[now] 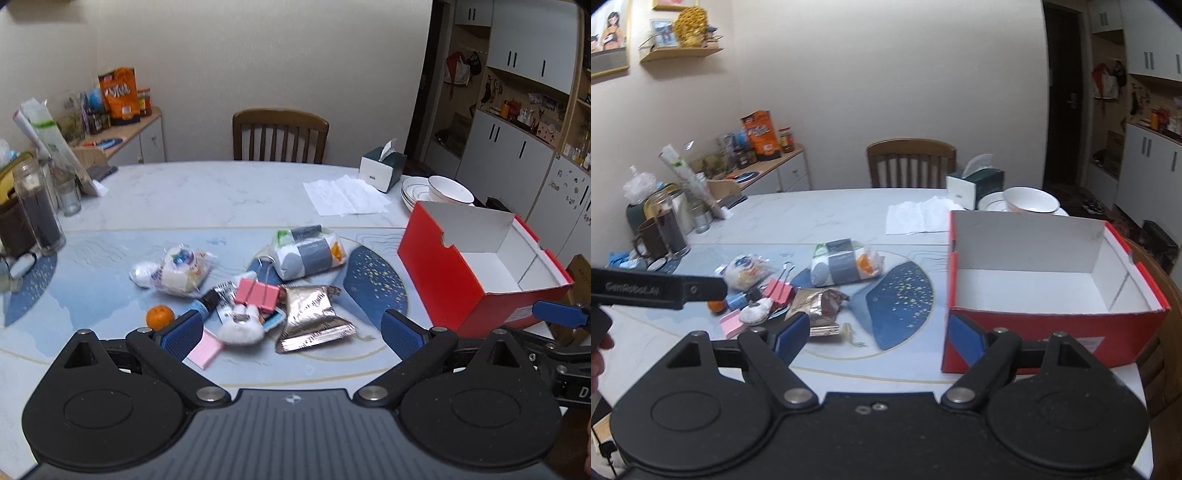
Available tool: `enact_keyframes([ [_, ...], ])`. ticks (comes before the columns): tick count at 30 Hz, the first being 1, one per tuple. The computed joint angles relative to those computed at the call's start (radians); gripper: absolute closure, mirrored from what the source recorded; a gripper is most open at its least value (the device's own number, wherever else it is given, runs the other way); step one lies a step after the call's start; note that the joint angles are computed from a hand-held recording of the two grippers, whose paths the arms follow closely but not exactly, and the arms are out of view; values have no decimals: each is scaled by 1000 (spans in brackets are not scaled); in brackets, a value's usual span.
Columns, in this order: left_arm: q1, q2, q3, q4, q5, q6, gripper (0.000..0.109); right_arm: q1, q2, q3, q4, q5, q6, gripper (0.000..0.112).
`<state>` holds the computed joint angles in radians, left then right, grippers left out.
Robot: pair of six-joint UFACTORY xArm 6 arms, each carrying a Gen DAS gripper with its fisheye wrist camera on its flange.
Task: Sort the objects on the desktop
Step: 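Move both tools toward the pile of items on the table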
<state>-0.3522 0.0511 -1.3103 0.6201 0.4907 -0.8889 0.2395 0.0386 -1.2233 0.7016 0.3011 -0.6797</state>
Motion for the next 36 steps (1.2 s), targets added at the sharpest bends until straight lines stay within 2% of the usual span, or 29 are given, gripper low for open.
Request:
enact_keyframes([
  [8,20,8,11,32,-21,-13,6,6,35,-49,7,34,-23,30],
  [13,52,38,3,-22,-62,65,6,21,82,-96,-32,30,20,30],
  [19,98,88,-3,-157,-122,247,6,46,162,-179,-135,25,139,30],
  [22,116,114,-6,-269,-140,377,6,60,213,-226,-226,24,228,30],
  [26,137,142,-3,-384,-167,528,6,78,280,-295,-283,37,293,30],
  [29,148,167,-20,-500,-165,643,6,87,336,-357,-359,56,372,30],
  [36,159,254,-98,-663,-129,853,7,103,486,-545,-504,158,534,31],
])
